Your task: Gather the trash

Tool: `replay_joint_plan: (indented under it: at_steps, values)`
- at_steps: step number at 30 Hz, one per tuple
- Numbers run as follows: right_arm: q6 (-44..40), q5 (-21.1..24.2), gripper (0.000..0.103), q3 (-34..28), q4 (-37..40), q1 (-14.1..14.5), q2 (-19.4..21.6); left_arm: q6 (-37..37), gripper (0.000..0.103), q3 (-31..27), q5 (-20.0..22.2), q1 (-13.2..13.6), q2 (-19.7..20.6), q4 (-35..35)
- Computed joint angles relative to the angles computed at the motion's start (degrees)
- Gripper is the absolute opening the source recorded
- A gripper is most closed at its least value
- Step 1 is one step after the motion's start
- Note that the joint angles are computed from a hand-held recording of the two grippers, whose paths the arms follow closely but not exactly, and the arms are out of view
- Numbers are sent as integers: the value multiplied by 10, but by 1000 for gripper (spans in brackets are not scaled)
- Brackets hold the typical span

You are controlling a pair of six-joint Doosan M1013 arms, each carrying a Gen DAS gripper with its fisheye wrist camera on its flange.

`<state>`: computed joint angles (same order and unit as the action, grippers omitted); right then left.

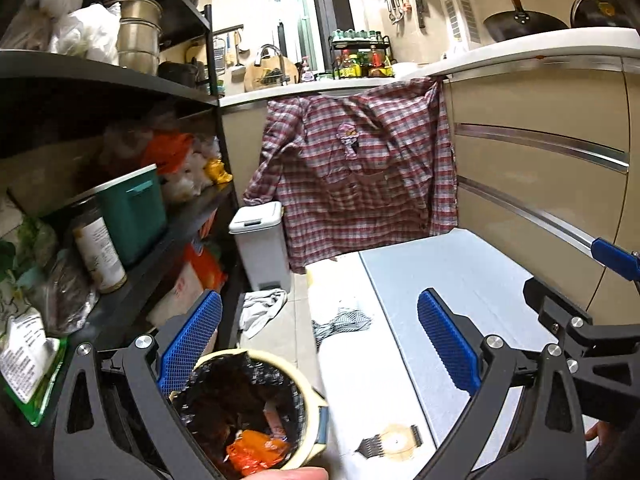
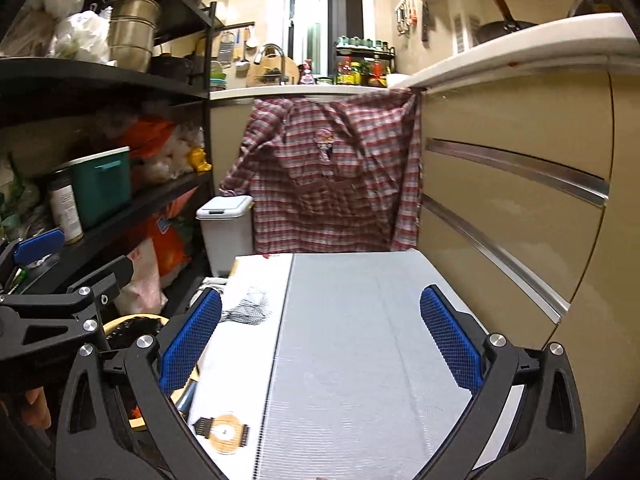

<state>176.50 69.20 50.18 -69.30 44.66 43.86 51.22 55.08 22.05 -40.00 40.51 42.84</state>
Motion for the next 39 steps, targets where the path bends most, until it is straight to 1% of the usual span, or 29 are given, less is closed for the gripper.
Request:
replay_joint_plan:
  at_steps: [2, 7, 12, 19, 22, 26, 33, 39]
  values:
    - [3, 2, 98, 11, -3, -2, -4, 9, 95, -8, 1, -2, 5, -12]
    - [3, 4, 98, 27, -3, -4, -9, 1, 95, -25, 9, -6, 18, -12]
    - [4, 8, 98, 30, -9, -3, -10, 11, 95, -37, 16, -6, 26, -28]
    - [3, 14, 98, 26, -5, -3, -6, 13, 95, -37, 14, -7, 26, -30]
    - [2, 14, 98, 25, -2, -3, -6, 3, 95, -35, 13, -7, 25, -23]
    - [0, 16, 98, 21, -3, -3, -4, 4, 95, -38, 16, -5, 25, -36]
    - [0, 17, 98, 21, -1, -3, -3, -16, 95, -36, 16, -8, 25, -13]
    - [0, 17, 98, 23, -3, -3, -4, -16, 95, -37, 17, -9, 25, -14]
